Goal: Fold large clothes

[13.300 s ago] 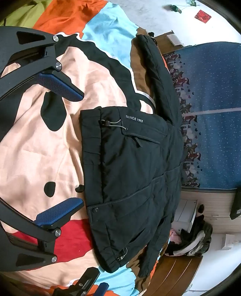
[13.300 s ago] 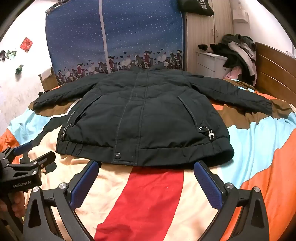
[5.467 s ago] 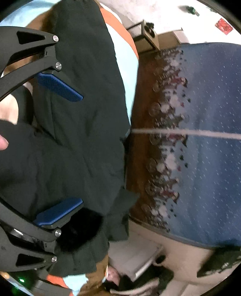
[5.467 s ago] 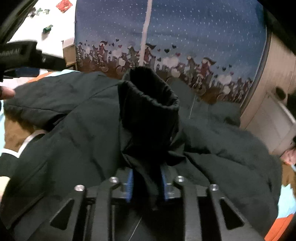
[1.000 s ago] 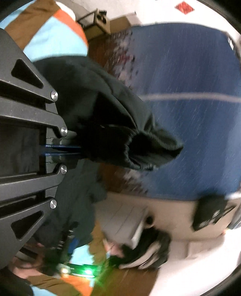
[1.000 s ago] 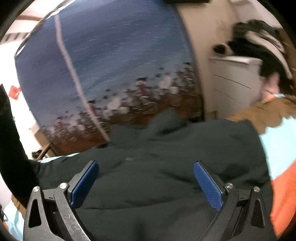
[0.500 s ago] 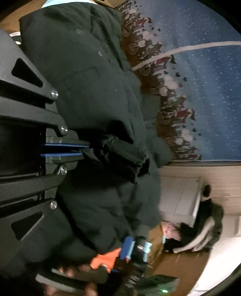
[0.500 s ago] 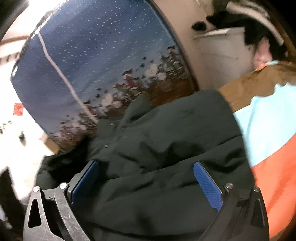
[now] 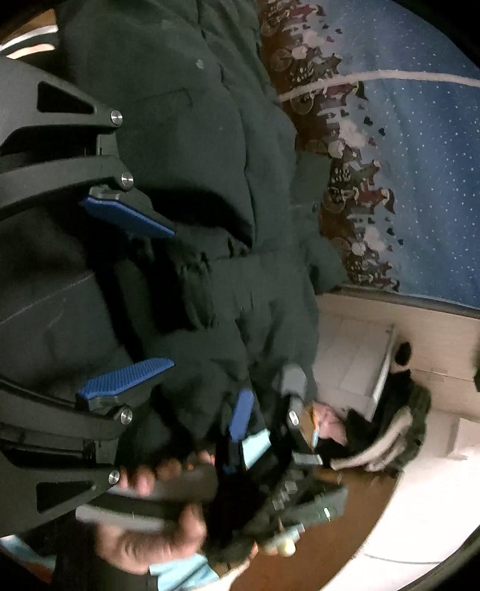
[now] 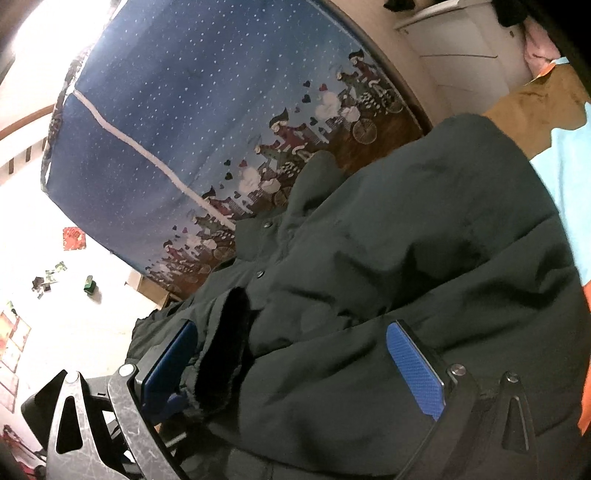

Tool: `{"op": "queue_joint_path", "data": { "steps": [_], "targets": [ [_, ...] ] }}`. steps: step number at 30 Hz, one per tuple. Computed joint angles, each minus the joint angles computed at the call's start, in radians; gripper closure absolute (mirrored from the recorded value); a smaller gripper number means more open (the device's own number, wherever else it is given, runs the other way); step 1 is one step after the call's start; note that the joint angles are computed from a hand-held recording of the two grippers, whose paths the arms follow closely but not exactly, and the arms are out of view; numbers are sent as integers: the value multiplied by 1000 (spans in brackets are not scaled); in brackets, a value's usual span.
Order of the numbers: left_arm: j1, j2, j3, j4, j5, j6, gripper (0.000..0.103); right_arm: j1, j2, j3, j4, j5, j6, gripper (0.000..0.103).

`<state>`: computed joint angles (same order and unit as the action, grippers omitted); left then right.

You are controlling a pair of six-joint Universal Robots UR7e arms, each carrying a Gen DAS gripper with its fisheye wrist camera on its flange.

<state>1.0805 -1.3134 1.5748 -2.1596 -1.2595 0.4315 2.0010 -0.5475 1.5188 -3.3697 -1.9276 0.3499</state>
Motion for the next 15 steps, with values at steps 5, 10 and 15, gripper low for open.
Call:
{"op": "queue_joint_path", "data": {
  "steps": [5, 10, 15],
  "targets": [
    [-16, -75, 45, -136, 62, -49, 30, 9, 26, -61, 114, 48, -10, 0],
    [-10, -97, 29, -168, 200, -120, 16, 36, 80, -181, 305, -13, -32, 0],
    [37, -97, -51, -109, 270, -212, 16, 45, 134, -283, 420, -27, -31, 0]
  ]
}}
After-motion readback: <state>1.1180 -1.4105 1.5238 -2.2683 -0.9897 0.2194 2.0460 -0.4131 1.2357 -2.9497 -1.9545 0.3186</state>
